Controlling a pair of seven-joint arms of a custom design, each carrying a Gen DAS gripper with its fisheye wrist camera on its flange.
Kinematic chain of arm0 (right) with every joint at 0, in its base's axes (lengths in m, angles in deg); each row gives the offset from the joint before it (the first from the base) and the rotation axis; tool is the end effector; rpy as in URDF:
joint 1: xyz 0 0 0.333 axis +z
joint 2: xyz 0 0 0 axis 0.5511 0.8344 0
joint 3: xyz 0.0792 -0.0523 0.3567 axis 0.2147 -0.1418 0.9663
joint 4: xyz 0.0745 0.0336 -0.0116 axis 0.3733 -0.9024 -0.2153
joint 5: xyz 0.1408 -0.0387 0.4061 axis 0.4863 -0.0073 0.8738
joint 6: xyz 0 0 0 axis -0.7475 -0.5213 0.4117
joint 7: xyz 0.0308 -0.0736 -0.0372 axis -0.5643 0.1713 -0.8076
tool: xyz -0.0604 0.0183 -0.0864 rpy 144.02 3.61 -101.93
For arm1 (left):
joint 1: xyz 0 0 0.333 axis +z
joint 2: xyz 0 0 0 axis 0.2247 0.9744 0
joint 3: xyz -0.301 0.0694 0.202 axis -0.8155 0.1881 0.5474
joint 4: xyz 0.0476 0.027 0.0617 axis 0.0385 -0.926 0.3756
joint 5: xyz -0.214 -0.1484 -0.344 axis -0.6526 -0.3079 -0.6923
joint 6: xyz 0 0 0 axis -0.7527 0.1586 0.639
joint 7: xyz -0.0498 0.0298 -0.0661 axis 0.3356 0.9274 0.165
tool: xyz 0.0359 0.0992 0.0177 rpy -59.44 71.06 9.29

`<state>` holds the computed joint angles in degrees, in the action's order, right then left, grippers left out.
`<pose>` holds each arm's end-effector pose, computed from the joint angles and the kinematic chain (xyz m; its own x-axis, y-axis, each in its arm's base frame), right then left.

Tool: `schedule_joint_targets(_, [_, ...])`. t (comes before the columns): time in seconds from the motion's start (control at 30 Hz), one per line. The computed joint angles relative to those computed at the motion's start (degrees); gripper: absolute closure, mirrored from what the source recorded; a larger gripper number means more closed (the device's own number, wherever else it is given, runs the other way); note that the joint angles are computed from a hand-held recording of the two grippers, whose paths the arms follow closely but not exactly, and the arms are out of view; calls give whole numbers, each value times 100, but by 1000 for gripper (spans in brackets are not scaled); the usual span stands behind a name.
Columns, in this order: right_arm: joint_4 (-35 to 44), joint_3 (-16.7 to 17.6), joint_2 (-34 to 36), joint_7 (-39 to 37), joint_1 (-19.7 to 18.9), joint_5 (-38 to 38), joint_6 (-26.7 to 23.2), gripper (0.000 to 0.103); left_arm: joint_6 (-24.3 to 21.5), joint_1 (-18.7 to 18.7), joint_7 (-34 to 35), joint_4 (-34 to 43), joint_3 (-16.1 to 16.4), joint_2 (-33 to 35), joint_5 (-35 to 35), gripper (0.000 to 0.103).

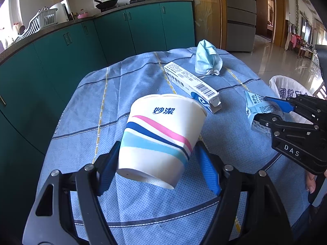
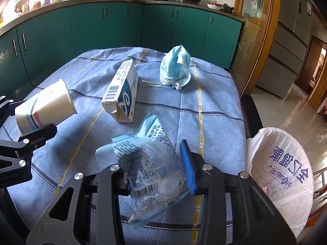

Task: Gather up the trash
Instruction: 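Carry the paper cup with the left tool while the right tool carries the wrapper to the wastebasket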

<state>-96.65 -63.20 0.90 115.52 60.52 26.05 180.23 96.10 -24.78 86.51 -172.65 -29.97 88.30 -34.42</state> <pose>0.6049 0.2937 0.3987 0.1586 -0.9859 0.0541 -0.6956 -0.1505 -0.7025 0.5977 -0.5271 0.4097 -0.2490 -0.9576 -0.1452 -0.6747 0.2790 -0.6833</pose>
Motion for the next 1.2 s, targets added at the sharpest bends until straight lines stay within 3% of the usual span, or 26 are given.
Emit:
schedule_joint_targets(0.5, [-58, -5, -147, 782, -62, -695, -17, 64, -86, -52, -318, -50, 11, -105, 334, 30])
schedule_joint_targets(0.67, [-159, -49, -401, 1741, -141, -1611, -170, 64, -67, -64, -380, -71, 1, -155, 476, 30])
schedule_joint_targets(0.87, [-608, 1, -1052, 3065, -607, -2537, -616, 64, 38, -64, -306, 73, -57, -120, 542, 30])
schedule_joint_targets(1.1, [-961, 108, -1529, 3112, -1473, -2554, -489, 64, 345, -127, 370, 921, -205, 392, 88, 30])
schedule_joint_targets(1.2, [-1227, 123, -1522, 3745, -1872, -2771, 64, 64, 495, -205, 1159, 1654, -384, 930, -366, 30])
